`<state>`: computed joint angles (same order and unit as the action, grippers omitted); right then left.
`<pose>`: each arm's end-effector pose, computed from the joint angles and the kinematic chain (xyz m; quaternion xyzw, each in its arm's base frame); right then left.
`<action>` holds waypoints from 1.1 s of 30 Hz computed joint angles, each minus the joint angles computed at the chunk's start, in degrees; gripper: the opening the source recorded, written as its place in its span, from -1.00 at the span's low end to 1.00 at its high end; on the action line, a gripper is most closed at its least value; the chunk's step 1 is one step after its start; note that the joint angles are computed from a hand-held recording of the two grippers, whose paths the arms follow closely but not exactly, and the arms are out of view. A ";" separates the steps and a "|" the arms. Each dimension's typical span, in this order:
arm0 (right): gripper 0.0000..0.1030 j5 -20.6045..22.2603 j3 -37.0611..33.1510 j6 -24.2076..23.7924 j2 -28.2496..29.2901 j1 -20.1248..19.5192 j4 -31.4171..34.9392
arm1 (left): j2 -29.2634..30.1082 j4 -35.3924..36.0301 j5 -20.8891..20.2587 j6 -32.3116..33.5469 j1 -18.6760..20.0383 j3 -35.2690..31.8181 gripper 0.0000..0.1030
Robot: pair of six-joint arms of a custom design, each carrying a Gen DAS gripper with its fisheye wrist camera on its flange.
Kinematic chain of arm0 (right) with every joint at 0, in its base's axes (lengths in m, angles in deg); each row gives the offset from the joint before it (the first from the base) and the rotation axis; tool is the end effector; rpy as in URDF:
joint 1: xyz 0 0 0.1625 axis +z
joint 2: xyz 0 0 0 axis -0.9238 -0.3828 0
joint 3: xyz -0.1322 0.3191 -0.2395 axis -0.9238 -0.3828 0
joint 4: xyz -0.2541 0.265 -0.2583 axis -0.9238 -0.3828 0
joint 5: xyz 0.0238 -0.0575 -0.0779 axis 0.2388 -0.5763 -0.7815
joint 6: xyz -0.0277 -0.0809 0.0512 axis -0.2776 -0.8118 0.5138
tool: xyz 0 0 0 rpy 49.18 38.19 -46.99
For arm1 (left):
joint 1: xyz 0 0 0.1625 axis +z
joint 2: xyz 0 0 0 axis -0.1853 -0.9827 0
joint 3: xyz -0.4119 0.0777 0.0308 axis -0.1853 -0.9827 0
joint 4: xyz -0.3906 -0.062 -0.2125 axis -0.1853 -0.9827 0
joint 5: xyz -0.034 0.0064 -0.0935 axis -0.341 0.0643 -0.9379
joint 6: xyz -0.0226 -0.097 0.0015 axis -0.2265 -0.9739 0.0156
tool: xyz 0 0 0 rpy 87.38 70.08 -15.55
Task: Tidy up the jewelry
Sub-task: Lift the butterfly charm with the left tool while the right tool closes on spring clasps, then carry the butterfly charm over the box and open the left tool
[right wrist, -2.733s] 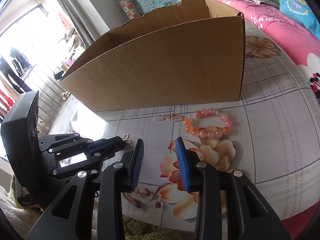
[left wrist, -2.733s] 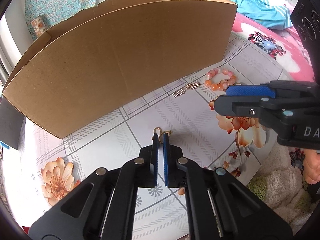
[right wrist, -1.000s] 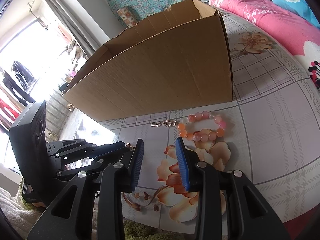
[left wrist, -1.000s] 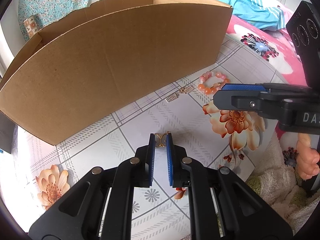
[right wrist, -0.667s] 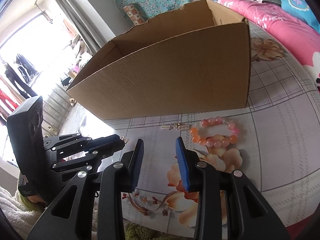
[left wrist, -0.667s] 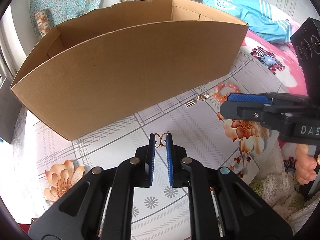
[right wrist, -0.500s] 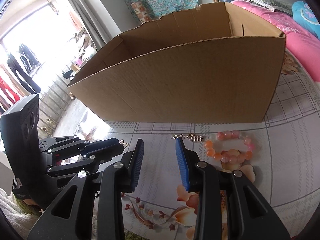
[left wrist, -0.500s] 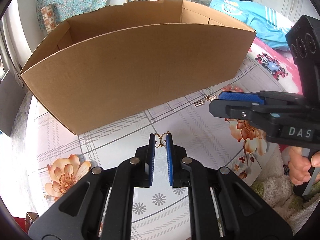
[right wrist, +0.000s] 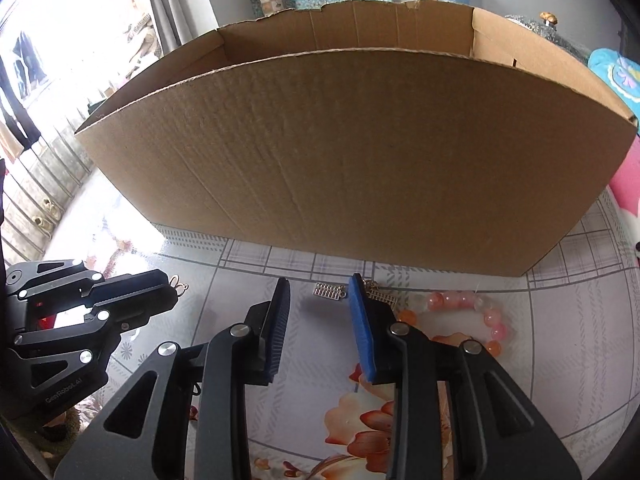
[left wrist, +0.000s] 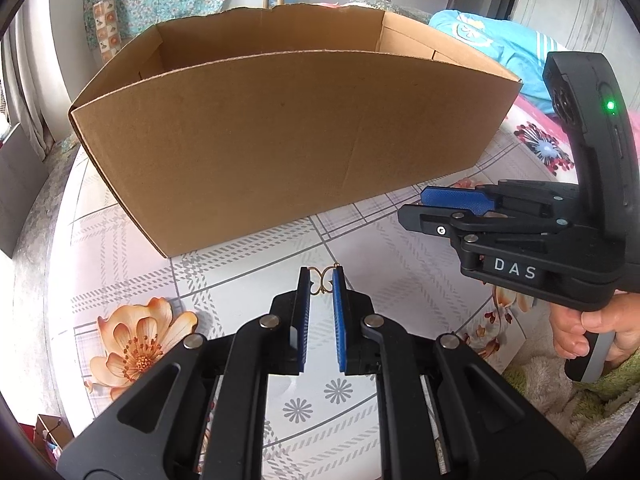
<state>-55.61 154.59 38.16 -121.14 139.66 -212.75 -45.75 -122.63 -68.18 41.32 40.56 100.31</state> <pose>-0.0004 -0.3198 0.1961 0.0344 -0.8913 0.3114 0.3279 -0.2689 -0.3557 -0.0358 0.4282 0.8785 -0.1075 0.1823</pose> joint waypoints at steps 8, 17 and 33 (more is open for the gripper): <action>-0.61 -8.15 -2.53 -3.29 9.02 5.30 -7.96 | -0.89 -1.11 -0.78 0.96 0.90 0.89 -0.81; -0.71 -6.56 -2.76 -2.33 7.85 4.73 -5.96 | -1.61 -1.89 -1.00 1.60 1.01 1.59 -0.81; -0.71 -2.84 1.79 0.26 -2.58 6.43 -0.95 | -5.34 -3.77 -1.30 1.80 -0.42 3.50 -0.81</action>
<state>-58.45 156.38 38.42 -123.72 146.09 -213.71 -51.09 -126.40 -69.49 43.12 40.15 103.81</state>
